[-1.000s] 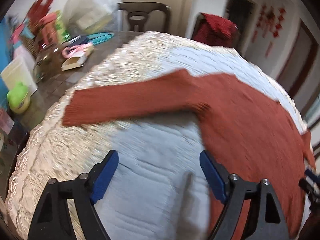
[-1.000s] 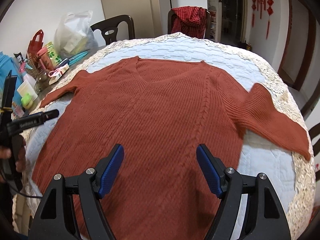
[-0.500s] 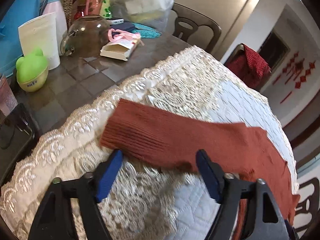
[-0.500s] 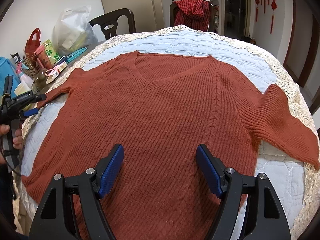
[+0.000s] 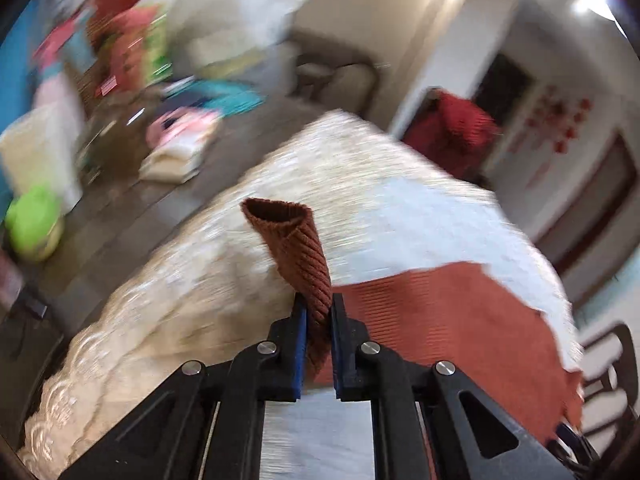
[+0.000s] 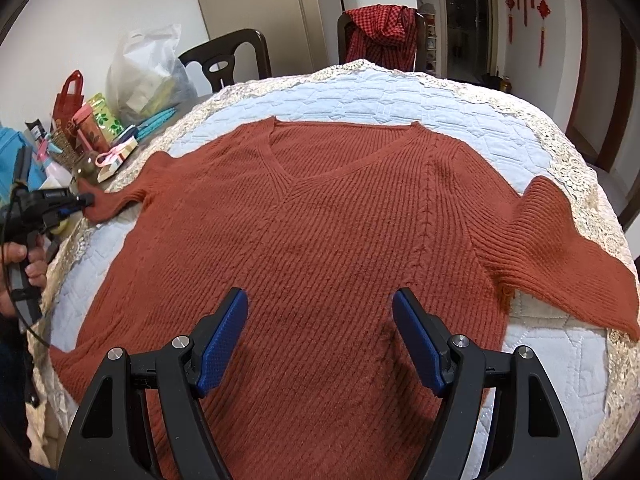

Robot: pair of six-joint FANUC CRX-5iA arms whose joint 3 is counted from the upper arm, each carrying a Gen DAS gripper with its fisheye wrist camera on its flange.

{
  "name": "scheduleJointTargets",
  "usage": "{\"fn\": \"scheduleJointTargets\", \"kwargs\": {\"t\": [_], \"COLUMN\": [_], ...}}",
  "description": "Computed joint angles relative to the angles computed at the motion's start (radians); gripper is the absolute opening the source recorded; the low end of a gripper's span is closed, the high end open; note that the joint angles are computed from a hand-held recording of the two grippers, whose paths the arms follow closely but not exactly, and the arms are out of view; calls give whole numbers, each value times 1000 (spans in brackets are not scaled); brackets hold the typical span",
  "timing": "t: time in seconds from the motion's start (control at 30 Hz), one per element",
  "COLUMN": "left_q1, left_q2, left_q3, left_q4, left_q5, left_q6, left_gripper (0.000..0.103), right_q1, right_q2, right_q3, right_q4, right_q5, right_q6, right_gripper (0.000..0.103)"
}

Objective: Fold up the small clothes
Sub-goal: 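Fold the gripped sleeve across the sweater body with the left tool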

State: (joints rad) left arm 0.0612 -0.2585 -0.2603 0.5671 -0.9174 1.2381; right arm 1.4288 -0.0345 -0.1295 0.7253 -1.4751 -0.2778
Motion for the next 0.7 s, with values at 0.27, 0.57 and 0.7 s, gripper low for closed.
{"fn": "scheduleJointTargets", "kwargs": {"t": [0.27, 0.57, 0.7], "left_q1": [-266, -412, -334], "left_q2": [68, 185, 79], "left_q3": [77, 108, 28], "left_q4": [163, 83, 158], "left_q5": [1, -118, -107], "left_q6": [-219, -210, -259], "left_gripper": [12, 32, 48], "right_q1": [29, 69, 64], "right_q2": [-24, -57, -90], "right_q3": [-27, -45, -75], "right_q4": [29, 17, 39], "right_q5": [-10, -65, -19], "right_q6": [-63, -129, -157], "right_gripper": [75, 75, 75]}}
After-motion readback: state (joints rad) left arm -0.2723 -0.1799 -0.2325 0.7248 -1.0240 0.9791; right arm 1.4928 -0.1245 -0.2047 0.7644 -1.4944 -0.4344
